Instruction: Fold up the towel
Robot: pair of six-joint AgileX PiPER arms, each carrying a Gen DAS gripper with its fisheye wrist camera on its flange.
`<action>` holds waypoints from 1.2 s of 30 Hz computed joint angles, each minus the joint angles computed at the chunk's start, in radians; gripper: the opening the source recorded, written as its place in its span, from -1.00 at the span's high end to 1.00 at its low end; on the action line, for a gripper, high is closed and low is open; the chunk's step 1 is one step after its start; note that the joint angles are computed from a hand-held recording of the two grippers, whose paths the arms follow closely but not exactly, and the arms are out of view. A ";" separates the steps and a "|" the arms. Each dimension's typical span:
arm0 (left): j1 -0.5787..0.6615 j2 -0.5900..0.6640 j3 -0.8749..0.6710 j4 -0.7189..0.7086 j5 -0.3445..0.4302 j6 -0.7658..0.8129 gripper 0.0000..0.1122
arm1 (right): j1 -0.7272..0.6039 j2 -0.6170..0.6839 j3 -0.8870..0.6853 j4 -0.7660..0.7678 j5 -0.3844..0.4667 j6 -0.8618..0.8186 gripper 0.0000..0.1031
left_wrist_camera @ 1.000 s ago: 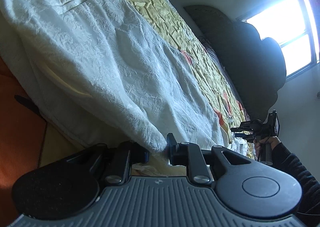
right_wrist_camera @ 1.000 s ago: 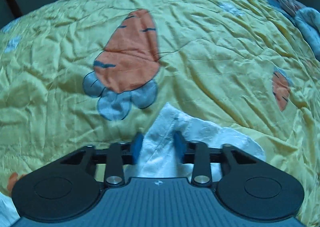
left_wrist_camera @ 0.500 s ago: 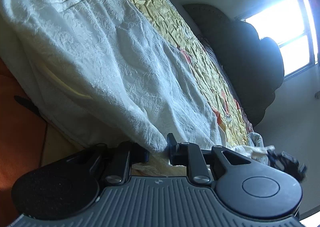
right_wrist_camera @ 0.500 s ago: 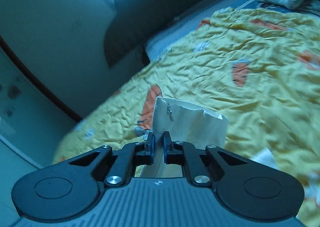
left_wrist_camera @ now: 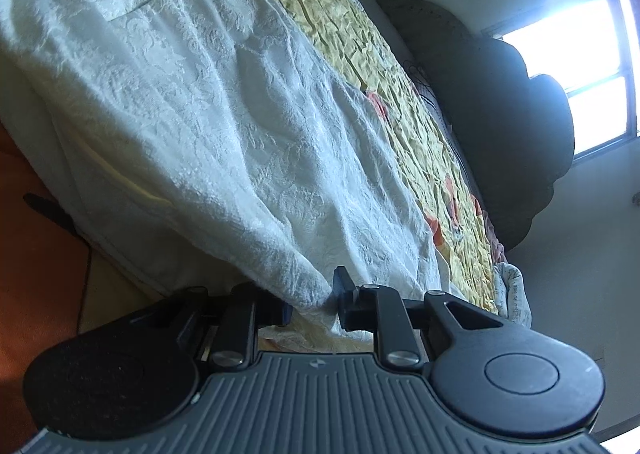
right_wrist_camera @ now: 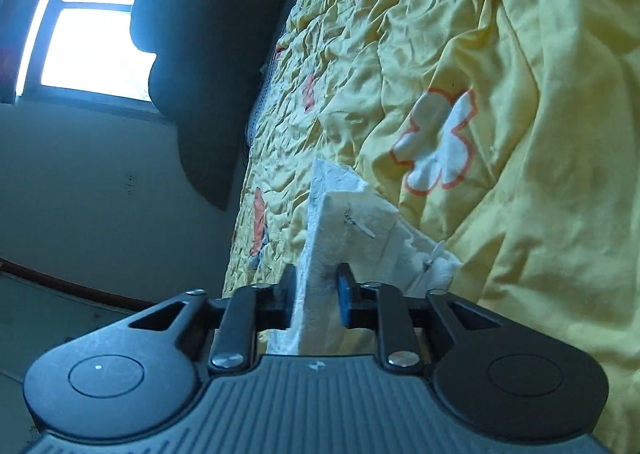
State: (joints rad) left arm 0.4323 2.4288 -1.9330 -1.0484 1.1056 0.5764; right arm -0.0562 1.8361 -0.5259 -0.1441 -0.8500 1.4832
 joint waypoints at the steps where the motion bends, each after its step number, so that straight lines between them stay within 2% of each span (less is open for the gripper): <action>1: -0.001 0.001 -0.008 0.008 0.005 -0.017 0.45 | 0.000 0.003 -0.015 0.001 0.023 -0.002 -0.11; 2: -0.003 0.001 -0.018 0.020 0.010 -0.029 0.44 | 0.010 0.001 -0.025 0.025 0.044 -0.024 -0.25; 5: -0.010 -0.019 -0.013 0.043 -0.006 -0.025 0.42 | 0.027 0.021 -0.052 0.055 0.041 -0.063 -0.24; 6: -0.015 -0.043 0.017 0.046 -0.038 -0.005 0.42 | 0.035 0.019 -0.058 0.072 0.059 -0.085 -0.06; 7: -0.020 -0.070 0.054 0.043 -0.075 0.029 0.61 | 0.042 0.014 -0.073 0.088 0.098 -0.115 0.45; 8: -0.027 -0.104 0.102 0.037 -0.124 0.067 0.62 | 0.047 0.003 -0.081 0.095 0.140 -0.145 0.71; 9: -0.031 -0.130 0.140 0.023 -0.159 0.104 0.65 | 0.053 -0.017 -0.076 0.110 0.182 -0.178 0.89; 10: -0.034 -0.145 0.153 0.025 -0.175 0.115 0.71 | 0.060 -0.031 -0.090 0.129 0.224 -0.209 0.89; 12: -0.030 -0.160 0.153 0.029 -0.180 0.113 0.73 | 0.064 -0.064 -0.083 0.134 0.218 -0.231 0.89; 14: -0.017 -0.148 0.115 0.045 -0.143 0.089 0.73 | 0.068 -0.114 -0.047 0.143 0.218 -0.263 0.89; 16: -0.016 -0.110 0.050 0.100 -0.099 0.039 0.73 | 0.038 -0.080 -0.052 0.050 0.263 -0.190 0.89; 17: -0.025 -0.087 0.020 0.136 -0.092 0.009 0.73 | 0.015 -0.044 -0.052 -0.025 0.260 -0.110 0.89; 19: -0.029 -0.076 0.028 0.156 -0.105 0.004 0.74 | 0.002 -0.002 -0.013 -0.054 0.153 -0.050 0.90; 20: -0.032 -0.082 0.032 0.162 -0.109 0.023 0.74 | 0.000 -0.006 0.007 -0.056 0.120 -0.024 0.90; 22: -0.033 -0.080 0.010 0.177 -0.092 0.041 0.52 | -0.001 -0.022 0.036 -0.047 0.090 -0.026 0.77; 24: -0.023 -0.074 0.002 0.157 -0.065 0.057 0.48 | 0.001 -0.056 0.080 -0.009 0.074 -0.044 0.68; 26: -0.016 -0.078 0.011 0.144 -0.057 0.075 0.43 | 0.010 -0.100 0.155 0.051 0.020 -0.066 0.35; 28: -0.011 -0.104 0.064 0.117 -0.077 0.109 0.28 | 0.030 -0.138 0.213 0.104 -0.023 -0.086 -0.26; 30: -0.011 -0.128 0.107 0.099 -0.091 0.143 0.20 | 0.027 -0.158 0.226 0.076 -0.014 -0.079 -0.31; 32: -0.016 -0.140 0.121 0.100 -0.092 0.163 0.11 | 0.009 -0.158 0.190 0.002 0.062 -0.035 -0.31; 33: -0.020 -0.142 0.119 0.106 -0.090 0.165 0.06 | 0.013 -0.150 0.164 -0.006 0.101 -0.038 -0.30; 36: -0.020 -0.147 0.109 0.120 -0.067 0.164 -0.02 | 0.028 -0.109 0.097 0.004 0.129 -0.058 -0.29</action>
